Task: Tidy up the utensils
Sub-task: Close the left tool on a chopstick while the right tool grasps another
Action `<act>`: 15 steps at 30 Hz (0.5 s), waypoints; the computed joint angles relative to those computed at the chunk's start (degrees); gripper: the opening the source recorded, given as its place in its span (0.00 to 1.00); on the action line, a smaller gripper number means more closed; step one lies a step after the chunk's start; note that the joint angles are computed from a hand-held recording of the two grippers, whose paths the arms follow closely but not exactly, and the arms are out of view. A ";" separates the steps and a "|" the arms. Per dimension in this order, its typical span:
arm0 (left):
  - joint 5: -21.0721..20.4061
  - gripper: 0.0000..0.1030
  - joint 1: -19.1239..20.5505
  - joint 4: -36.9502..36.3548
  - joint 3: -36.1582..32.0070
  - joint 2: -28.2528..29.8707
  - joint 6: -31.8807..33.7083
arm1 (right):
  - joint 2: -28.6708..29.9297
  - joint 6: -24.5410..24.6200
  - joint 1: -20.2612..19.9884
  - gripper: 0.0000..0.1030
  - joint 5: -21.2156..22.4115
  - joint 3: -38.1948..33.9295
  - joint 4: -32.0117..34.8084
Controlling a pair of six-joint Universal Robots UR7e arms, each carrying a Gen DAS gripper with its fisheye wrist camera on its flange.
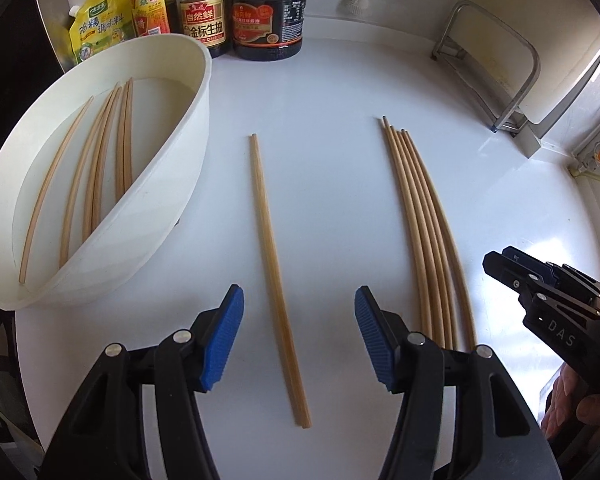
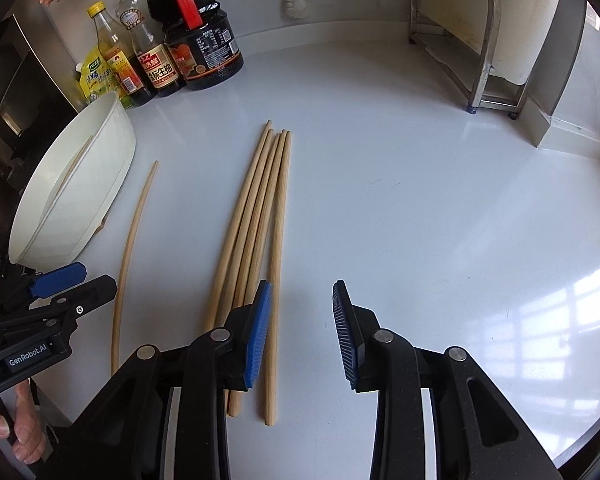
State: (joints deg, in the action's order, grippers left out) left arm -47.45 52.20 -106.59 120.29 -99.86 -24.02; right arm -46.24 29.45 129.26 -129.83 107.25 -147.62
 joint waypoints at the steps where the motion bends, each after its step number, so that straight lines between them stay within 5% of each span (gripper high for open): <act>1: 0.27 0.55 0.27 -0.42 0.18 0.06 -0.23 | 0.24 -0.44 0.03 0.33 -0.17 -0.03 -0.24; 15: 3.47 0.61 2.46 -6.60 2.16 0.97 0.32 | 3.56 -5.98 -0.74 0.35 -2.26 -1.21 -2.41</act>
